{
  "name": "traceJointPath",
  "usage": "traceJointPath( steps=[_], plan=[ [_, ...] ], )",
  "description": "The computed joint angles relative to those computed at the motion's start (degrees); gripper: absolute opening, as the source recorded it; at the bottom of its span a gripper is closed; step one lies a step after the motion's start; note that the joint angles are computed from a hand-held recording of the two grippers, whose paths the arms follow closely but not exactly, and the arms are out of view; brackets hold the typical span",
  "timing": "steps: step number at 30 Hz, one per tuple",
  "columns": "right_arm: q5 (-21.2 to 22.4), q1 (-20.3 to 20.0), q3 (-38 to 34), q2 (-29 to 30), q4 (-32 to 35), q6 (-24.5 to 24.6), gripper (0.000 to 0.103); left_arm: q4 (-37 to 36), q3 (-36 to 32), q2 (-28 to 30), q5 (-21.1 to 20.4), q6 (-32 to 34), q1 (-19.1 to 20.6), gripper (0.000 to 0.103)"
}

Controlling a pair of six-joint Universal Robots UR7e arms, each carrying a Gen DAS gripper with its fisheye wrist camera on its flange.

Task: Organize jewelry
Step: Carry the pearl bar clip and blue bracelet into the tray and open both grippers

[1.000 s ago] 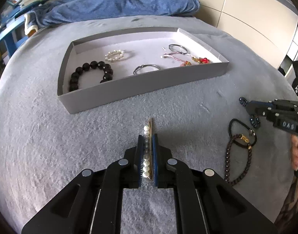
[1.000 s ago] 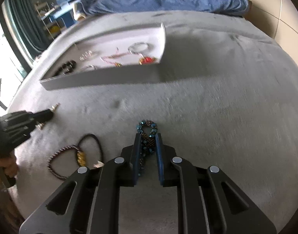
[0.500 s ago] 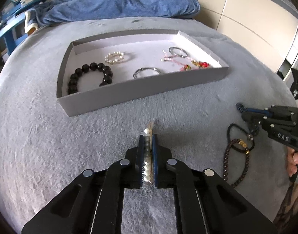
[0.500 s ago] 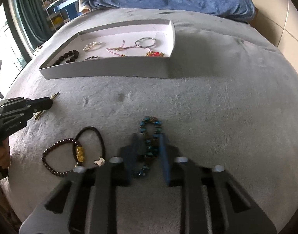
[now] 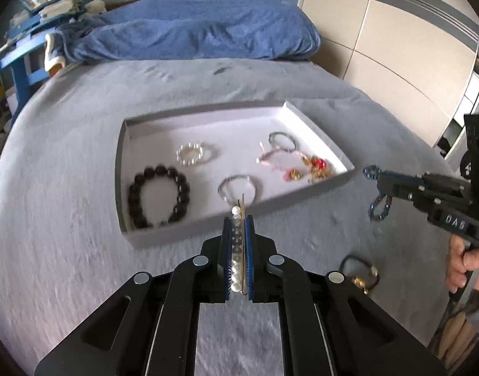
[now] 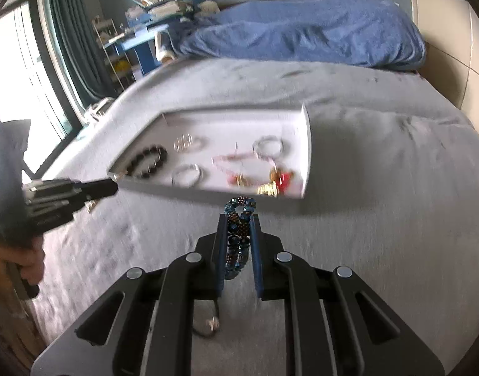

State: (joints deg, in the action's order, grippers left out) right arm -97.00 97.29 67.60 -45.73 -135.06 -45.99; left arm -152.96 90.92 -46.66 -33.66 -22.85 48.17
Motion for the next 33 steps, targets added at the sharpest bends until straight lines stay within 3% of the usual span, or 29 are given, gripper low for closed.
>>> traceJointPath(
  steps=[13, 18, 20, 26, 33],
  plan=[
    [0.9, 1.5, -23.0, 14.3, 8.3, 1.6, 0.014, 4.5, -14.5, 6.8, -0.7, 7.7, 3.7, 0.008],
    [-1.4, 1.7, -33.6, 21.7, 12.4, 1.5, 0.014, 6.4, -21.1, 10.3, -2.3, 8.4, 6.4, 0.008],
    [-4.6, 2.1, -37.1, 24.8, 11.9, -0.7, 0.014, 8.0, -24.5, 12.1, -2.6, 9.4, 7.3, 0.008],
    [-11.2, 2.2, -42.1, 29.5, 10.3, -3.5, 0.014, 11.7, -32.1, 16.7, -5.0, 10.4, 9.3, 0.008],
    [-10.9, 1.5, -44.5, 31.2, 11.3, -3.3, 0.014, 14.9, -35.3, 19.1, -5.1, 9.2, 10.1, 0.008]
  ],
)
